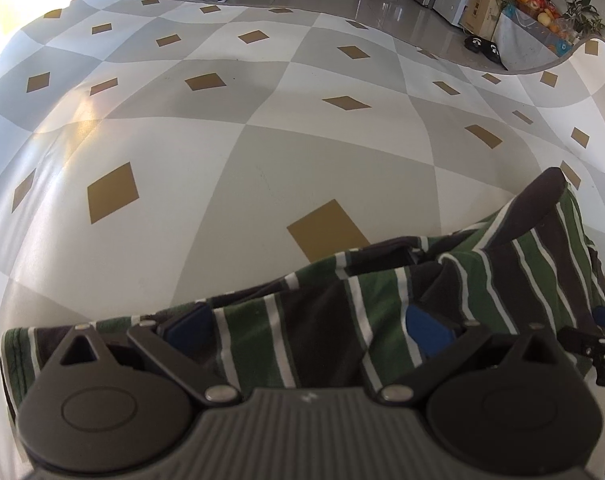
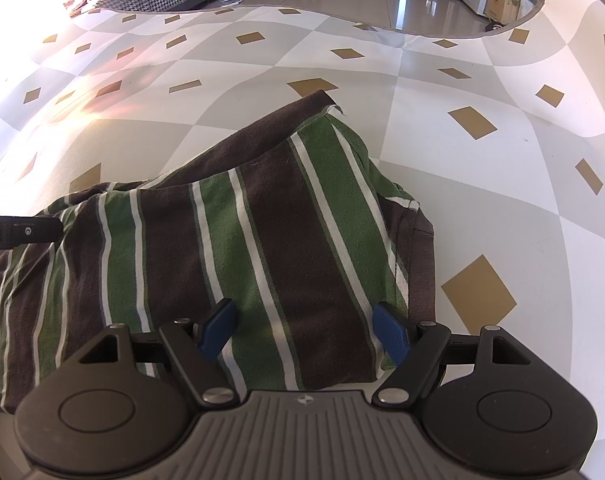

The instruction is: Fold clothes

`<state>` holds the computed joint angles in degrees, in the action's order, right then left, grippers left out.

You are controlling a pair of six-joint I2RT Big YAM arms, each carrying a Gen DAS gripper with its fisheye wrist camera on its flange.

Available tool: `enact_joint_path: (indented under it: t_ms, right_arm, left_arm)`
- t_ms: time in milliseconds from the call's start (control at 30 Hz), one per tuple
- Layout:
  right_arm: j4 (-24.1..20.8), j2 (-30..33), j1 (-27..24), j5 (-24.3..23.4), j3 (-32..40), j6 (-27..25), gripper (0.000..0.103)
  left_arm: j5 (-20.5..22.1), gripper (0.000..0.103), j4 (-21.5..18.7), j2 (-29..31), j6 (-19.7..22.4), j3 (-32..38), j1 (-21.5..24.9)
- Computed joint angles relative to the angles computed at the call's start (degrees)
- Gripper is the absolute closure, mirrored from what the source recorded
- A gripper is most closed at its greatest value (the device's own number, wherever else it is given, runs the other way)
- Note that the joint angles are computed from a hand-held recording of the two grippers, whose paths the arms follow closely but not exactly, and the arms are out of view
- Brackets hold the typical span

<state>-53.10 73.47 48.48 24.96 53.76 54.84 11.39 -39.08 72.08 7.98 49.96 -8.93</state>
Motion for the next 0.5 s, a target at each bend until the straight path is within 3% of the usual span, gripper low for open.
enact_joint_path:
  t_ms: [333,500]
  right_arm:
    - [0.23,-0.04,0.08,0.12,-0.12,-0.13,0.029]
    - [0.4,-0.16,0.16,0.19,-0.31,-0.18,0.029]
  left_arm:
    - [-6.42,0.0,5.54,-0.22,1.63,-2.39,-1.18]
    - [-6.66,0.0,7.08,-0.04,1.29,-2.7,-1.01]
